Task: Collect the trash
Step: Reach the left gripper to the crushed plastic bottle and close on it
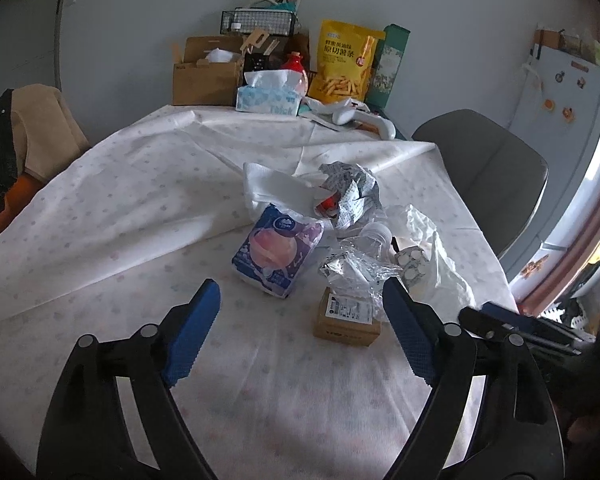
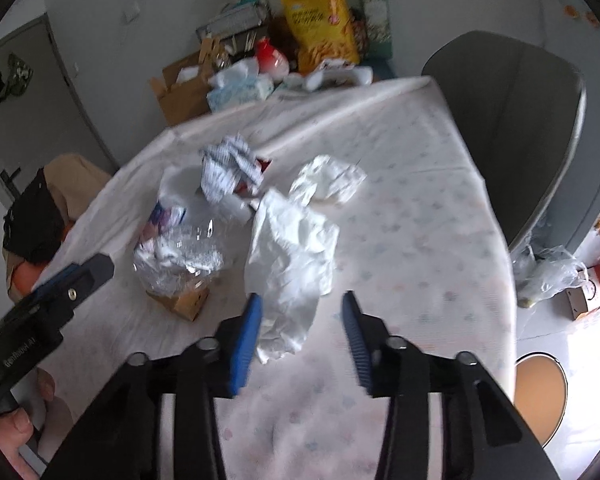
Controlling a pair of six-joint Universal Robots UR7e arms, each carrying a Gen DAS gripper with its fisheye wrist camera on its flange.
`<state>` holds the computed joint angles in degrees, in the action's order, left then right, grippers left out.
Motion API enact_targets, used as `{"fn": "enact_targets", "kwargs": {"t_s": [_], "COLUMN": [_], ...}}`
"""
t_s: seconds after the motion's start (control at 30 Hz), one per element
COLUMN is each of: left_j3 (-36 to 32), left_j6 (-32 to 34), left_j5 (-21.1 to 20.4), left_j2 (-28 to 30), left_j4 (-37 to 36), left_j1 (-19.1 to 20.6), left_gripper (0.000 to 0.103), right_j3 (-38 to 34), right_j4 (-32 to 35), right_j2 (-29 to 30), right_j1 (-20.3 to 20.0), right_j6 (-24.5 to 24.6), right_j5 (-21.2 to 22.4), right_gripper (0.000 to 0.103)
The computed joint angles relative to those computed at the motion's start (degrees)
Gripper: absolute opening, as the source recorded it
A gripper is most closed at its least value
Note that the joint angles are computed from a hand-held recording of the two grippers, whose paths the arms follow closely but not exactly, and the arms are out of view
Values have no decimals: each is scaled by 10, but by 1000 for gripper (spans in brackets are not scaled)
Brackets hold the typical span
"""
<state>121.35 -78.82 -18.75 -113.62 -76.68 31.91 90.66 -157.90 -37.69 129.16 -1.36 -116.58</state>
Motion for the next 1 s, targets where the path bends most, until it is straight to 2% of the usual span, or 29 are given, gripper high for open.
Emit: {"fn": "enact_targets", "kwargs": {"t_s": [0.03,0.13,0.2,0.27,0.37,0.6,0.8,1.0], "left_j3": [1,5,5,7,16,9,-22,-41], "left_j6": [11,43,60,82,138,216,225,212], "left_j5": [-1,-3,-7,-9,-10,-29,-26,-25], "left_j2": [1,8,14,19,30,85,134,157], "left_j4": [-12,-48,-67,-95,-161,-236,-195,-158], "left_j1": [3,11,17,20,24,53,79,97], "left_gripper": [83,83,83,85,95,96,96,95], "right_j3": [-3,-6,-1,6,15,41,61,71], "right_j4": [8,18,12,-2,-10,-32,-44,-52], "right_j2": [2,6,1,-3,-15,-45,-68,-80], "right_j1": [-2,-8,-10,-11,-13,-20,-27,-31], "right_j6": [0,-4,-8,-16,-19,-18,-19,-16], "right_j5": [3,16,22,22,25,12,4,2], "right_gripper": [21,7,4,4,4,4,4,4]}}
